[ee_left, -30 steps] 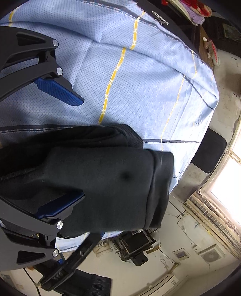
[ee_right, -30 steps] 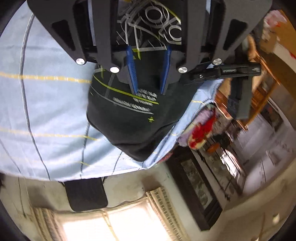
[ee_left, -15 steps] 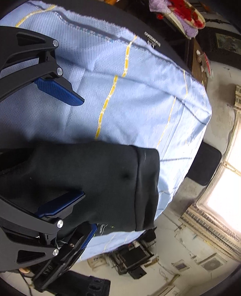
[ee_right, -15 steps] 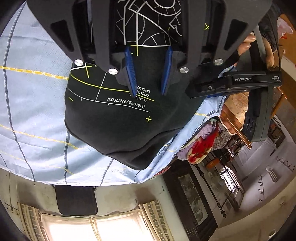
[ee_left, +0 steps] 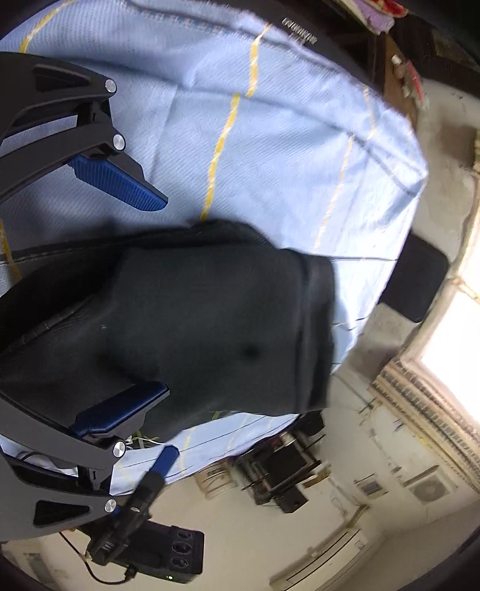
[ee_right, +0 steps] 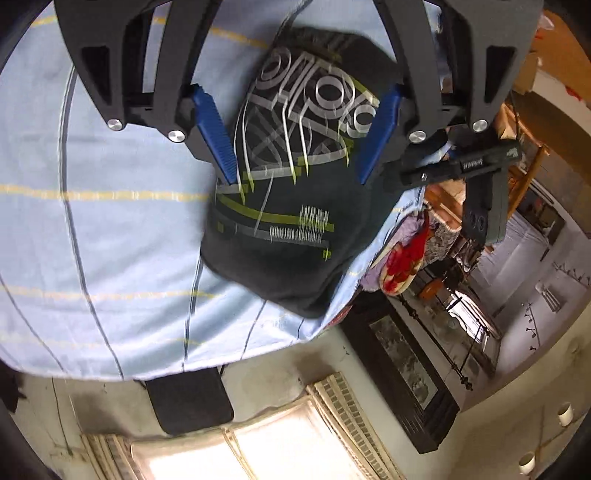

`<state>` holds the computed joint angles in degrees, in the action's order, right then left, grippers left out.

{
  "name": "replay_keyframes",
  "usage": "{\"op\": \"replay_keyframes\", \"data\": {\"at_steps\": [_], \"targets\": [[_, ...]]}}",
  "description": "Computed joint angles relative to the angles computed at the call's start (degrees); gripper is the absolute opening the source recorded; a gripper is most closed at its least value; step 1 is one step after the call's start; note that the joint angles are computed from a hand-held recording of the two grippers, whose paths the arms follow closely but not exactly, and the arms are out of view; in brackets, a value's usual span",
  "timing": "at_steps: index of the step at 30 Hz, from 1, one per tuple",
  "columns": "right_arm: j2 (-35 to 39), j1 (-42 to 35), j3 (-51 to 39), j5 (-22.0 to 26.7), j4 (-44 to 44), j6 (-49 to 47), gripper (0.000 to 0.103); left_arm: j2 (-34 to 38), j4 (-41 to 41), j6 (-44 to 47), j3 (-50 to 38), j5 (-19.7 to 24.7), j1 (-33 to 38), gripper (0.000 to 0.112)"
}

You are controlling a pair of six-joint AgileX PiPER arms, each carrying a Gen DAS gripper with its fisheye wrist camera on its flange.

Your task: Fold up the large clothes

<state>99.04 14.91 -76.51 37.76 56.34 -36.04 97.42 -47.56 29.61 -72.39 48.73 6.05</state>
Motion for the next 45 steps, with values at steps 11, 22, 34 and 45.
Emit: {"op": "replay_keyframes", "data": {"at_steps": [11,22,34,45], "targets": [[3.4,-3.6,4.4,6.8,12.0,-7.1,0.083,5.8,-3.1,0.3,-2.7,5.8,0.0,0.100],[6.5,-7.0,4.4,13.6,17.5,-9.4,0.086,6.1,-8.4,4.5,-1.1,7.0,0.1,0.100],[13.8,-4.2,-5.4,14.3,13.9,-0.6,0.093,5.9,-13.3,7.3,1.7,6.5,2.2,0.098],[13.1,-1.3,-2.7,9.3,15.8,-5.4,0.091,5.1,-16.1,10.1,3.8,4.8,2.6,0.092]]}}
